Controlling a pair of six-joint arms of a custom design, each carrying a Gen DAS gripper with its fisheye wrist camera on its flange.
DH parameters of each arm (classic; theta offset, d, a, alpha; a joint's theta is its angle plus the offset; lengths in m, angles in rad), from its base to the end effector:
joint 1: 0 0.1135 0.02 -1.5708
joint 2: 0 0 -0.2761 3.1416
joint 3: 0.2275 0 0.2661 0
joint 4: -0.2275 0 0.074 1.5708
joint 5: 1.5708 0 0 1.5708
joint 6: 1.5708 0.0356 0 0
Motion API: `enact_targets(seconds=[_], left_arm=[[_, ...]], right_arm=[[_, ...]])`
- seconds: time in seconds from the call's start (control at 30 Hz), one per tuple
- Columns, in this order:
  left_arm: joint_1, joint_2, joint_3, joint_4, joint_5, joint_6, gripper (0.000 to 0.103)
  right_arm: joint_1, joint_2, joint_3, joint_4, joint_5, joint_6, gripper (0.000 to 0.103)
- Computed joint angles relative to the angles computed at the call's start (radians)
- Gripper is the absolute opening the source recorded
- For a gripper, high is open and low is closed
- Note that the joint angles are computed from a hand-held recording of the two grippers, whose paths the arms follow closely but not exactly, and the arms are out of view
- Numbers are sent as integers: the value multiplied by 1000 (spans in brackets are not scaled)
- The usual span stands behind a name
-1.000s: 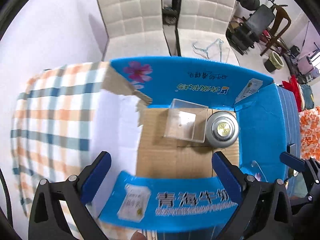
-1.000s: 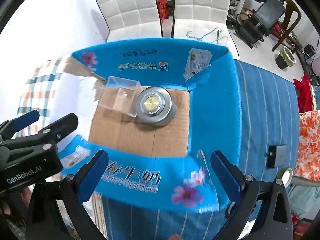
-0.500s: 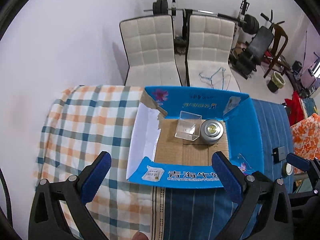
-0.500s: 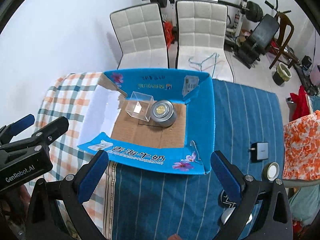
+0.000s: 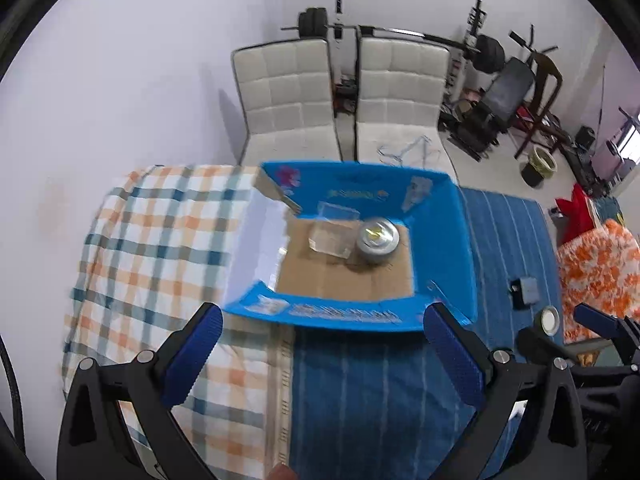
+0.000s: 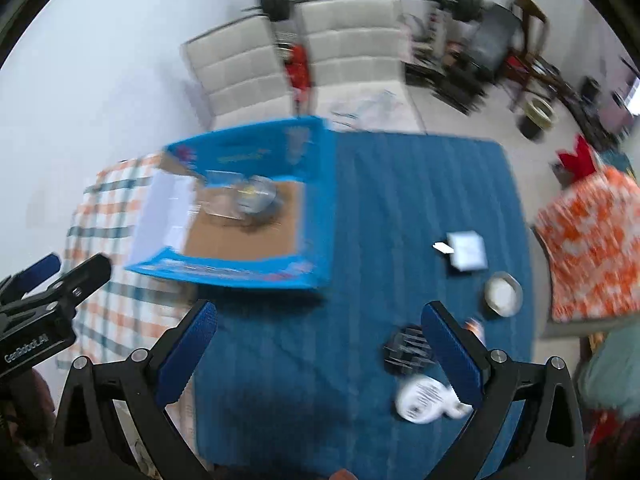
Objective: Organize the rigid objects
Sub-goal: 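Grasp the black round tin with the left tool while the right tool grasps the white cream jar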
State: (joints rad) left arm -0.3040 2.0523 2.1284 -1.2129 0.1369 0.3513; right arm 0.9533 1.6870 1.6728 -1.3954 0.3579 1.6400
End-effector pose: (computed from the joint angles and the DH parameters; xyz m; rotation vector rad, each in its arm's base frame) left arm 0.4258 -0.1387 0.3386 0.9075 2.5430 -0.1710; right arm 0.2008 0.2613 0.3381 0.9648 2.5790 0.0793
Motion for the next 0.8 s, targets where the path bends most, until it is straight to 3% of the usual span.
enact_targets(seconds=[0.27,0.43,0.57,0.7,0.77,0.8], left_arm=[[-231,-125,-385,147,-46,-94,103],[-398,-73,-502,199,-112,-129,103],[-468,-18,-571,245,-200,-132,103],[-476,33,-613,264,-272,-130,103],[-461,47,-632,268,-295,-126,103],[-454,43,-646,274,-304,-124,103]], right_arm=[[160,-407,-658,124,-151,417,103],[330,-521,-1027,499,-244,685,103],[351,-414,-1110,763,-248,656,103],[276,-262,-1144,1015,-318,540,87],[242,-201,-1102,1007,-345,478,92],[223,-160,-1056,963,-349,423,89]])
